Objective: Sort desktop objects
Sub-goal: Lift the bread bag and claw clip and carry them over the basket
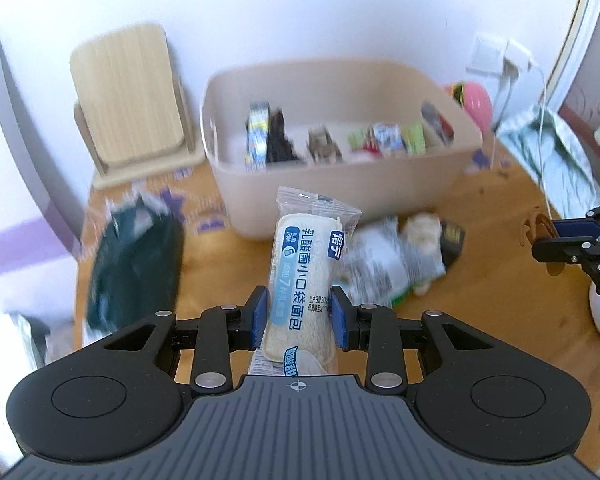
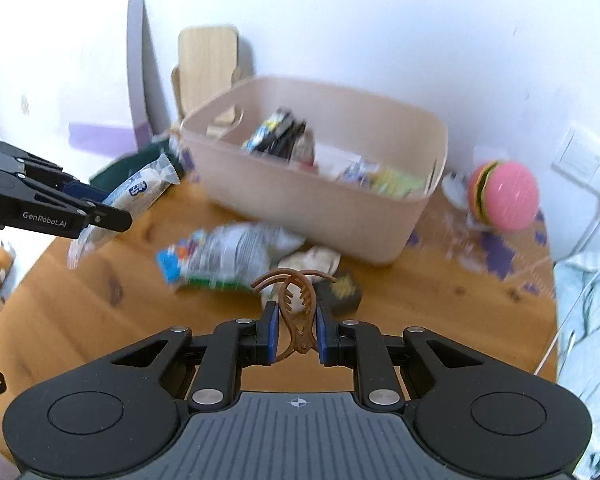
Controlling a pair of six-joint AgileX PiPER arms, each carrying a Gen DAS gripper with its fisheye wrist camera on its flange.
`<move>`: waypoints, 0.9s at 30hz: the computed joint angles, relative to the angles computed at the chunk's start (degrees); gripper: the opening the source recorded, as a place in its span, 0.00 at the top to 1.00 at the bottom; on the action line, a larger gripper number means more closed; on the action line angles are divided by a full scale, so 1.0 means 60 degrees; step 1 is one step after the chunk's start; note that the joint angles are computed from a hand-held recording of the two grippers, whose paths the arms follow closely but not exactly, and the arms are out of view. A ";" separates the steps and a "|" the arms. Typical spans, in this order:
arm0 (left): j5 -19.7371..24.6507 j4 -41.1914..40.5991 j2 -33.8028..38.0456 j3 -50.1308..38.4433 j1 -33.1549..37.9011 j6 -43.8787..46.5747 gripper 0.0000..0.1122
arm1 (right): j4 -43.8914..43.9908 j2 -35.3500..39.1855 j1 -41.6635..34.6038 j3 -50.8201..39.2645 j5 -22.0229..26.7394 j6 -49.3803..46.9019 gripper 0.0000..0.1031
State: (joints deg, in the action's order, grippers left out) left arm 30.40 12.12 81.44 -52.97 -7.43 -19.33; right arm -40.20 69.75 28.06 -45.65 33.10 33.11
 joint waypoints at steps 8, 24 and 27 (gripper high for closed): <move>0.0278 -0.0678 0.0652 -0.1589 0.0619 0.1486 0.70 | -0.0014 0.0376 -0.0505 -0.0956 -0.0104 -0.0461 0.83; 0.0134 -0.1338 0.2965 -0.4410 0.1063 0.2102 0.70 | 0.0975 0.2470 -0.1521 -0.3600 -0.0806 -0.2084 0.83; 0.0217 -0.1368 0.3519 -0.5071 0.1041 0.2151 0.70 | 0.1299 0.3010 -0.1645 -0.4231 -0.0826 -0.2497 0.83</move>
